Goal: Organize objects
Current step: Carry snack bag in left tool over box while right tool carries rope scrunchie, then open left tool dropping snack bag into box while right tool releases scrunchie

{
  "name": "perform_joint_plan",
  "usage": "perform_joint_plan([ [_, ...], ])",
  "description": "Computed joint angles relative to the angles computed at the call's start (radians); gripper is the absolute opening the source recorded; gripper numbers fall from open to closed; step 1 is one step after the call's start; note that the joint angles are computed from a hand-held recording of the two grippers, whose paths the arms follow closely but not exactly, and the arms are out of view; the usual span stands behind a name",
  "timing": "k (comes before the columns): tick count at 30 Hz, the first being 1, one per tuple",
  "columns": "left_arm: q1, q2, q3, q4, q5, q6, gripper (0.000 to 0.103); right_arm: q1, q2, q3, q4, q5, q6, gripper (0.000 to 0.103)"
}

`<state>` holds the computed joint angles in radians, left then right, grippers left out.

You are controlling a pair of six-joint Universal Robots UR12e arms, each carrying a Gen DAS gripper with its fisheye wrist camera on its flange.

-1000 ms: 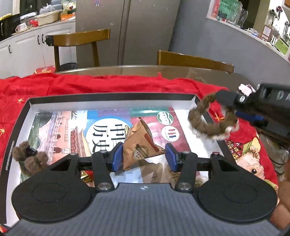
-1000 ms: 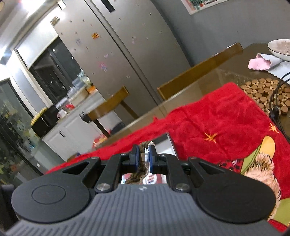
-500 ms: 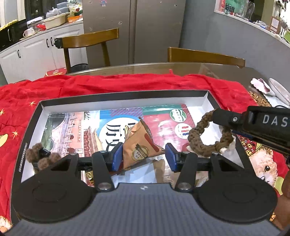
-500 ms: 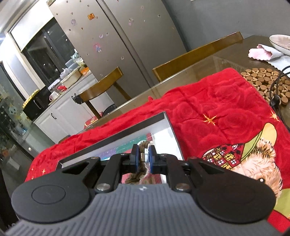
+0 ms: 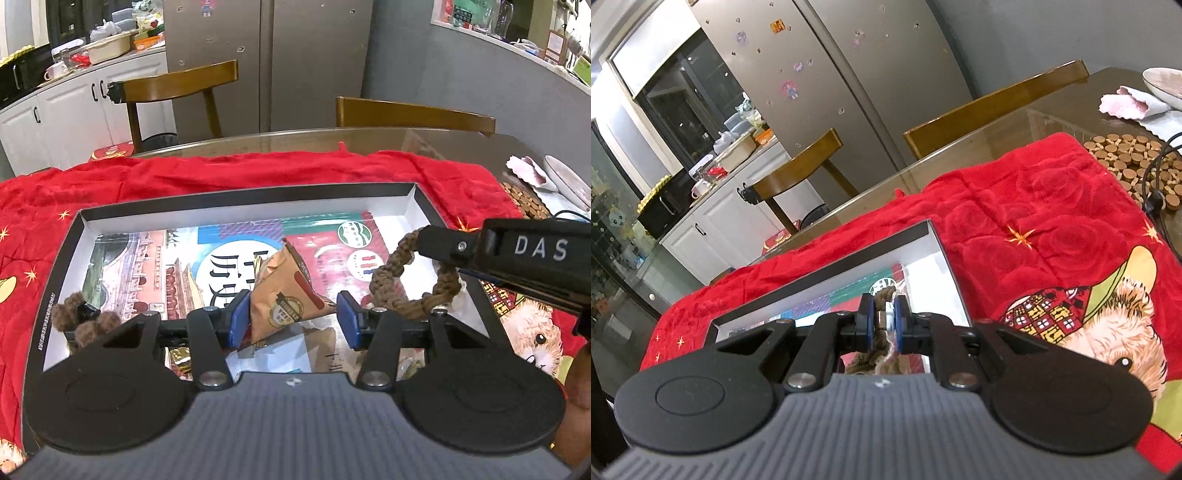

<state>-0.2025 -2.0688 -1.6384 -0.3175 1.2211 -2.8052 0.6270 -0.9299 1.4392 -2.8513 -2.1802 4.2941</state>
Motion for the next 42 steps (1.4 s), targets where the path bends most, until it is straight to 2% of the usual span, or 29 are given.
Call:
perform_joint_plan([
  [10, 0.002, 0.0, 0.003, -0.021, -0.018, 0.015, 0.056, -0.004, 0.002, -0.001, 0.006, 0.027, 0.002, 0.014],
  [19, 0.001, -0.001, 0.005, -0.022, -0.007, 0.017, 0.056, -0.011, 0.002, 0.0, 0.016, 0.063, 0.01, 0.014],
  [30, 0.001, -0.002, 0.007, -0.026, -0.004, 0.039, 0.057, -0.012, 0.002, 0.0, 0.019, 0.067, 0.01, 0.021],
  [36, 0.0, 0.002, 0.009, -0.035, 0.012, 0.057, 0.062, -0.009, -0.001, 0.0, 0.011, 0.044, -0.004, 0.033],
  [39, 0.004, 0.004, 0.01, -0.031, 0.002, 0.064, 0.068, -0.006, -0.004, 0.003, -0.004, 0.028, -0.011, 0.046],
  [41, 0.008, 0.007, 0.009, -0.023, -0.005, 0.059, 0.068, -0.003, -0.005, 0.003, -0.01, 0.011, -0.017, 0.058],
  [42, 0.011, 0.009, 0.008, -0.018, -0.009, 0.055, 0.069, -0.001, -0.005, 0.003, -0.016, 0.005, -0.023, 0.059],
])
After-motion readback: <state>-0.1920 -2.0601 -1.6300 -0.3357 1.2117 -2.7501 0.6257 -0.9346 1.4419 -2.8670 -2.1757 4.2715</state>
